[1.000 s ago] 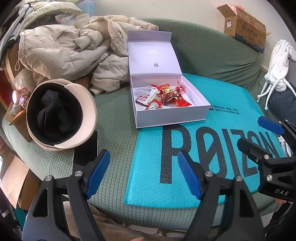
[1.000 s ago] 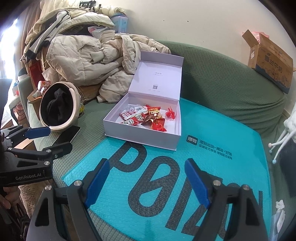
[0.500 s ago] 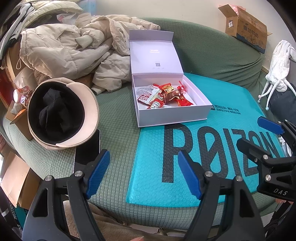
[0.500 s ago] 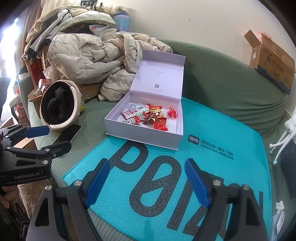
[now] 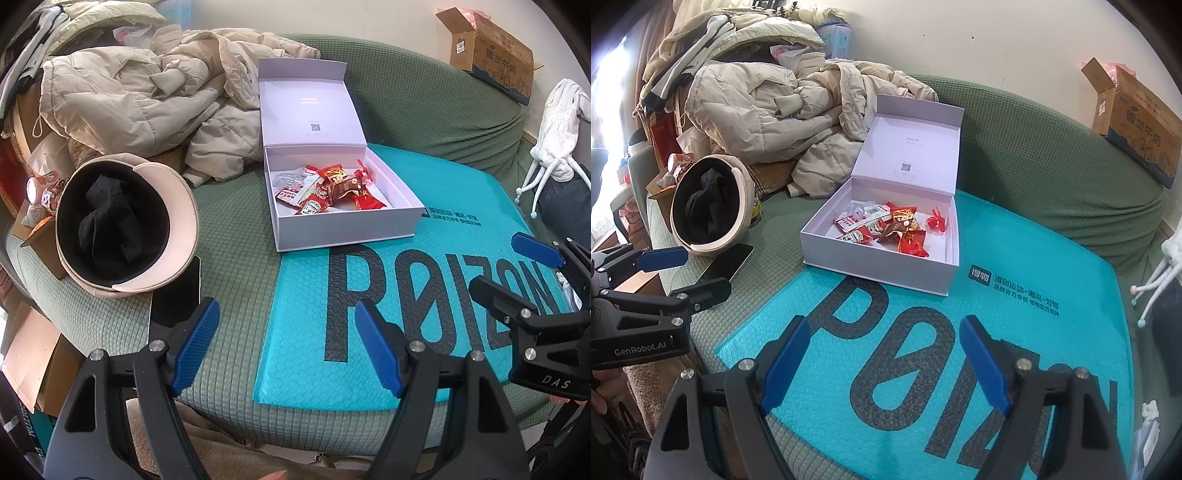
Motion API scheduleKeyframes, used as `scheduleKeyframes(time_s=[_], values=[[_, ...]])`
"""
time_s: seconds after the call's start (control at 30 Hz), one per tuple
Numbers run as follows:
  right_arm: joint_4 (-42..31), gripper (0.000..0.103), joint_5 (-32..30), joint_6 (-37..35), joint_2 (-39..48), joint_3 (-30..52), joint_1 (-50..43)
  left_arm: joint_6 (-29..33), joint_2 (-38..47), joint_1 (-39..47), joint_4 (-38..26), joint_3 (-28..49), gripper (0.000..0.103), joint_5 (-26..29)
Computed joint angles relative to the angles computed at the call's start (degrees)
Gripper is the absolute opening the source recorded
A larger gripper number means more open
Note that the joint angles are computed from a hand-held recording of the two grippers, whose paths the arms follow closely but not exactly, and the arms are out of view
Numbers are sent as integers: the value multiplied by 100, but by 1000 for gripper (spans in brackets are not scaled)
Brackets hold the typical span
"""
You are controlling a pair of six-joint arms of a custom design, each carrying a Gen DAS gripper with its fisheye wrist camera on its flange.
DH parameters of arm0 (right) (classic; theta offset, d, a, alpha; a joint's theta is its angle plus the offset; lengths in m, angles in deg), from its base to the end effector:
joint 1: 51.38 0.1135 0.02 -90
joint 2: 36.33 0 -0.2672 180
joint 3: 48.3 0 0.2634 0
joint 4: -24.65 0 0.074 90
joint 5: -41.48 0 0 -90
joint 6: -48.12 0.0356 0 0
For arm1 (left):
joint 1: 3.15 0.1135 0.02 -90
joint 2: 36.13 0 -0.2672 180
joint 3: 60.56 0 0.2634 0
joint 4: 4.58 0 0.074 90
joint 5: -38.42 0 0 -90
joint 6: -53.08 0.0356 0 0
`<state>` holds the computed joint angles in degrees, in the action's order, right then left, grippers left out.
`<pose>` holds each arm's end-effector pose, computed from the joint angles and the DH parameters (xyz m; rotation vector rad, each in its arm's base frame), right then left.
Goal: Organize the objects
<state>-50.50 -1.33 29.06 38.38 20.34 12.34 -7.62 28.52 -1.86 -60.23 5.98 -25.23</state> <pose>0.1237 0.1915 0.2463 0.2234 2.3070 -0.2259 0.2318 -0.0106 0.2782 0.7585 2.2822 -0.3344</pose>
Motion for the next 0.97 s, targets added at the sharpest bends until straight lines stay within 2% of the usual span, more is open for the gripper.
scheduleKeyframes(time_s=[0.67,0.97], values=[[61,84,-83,-2,0,-66,-2,89,28,28,-94,20,75,-14],[-42,84,-88,366,-160,-300,160,-157,-217,-308,62,-215,75,-216]])
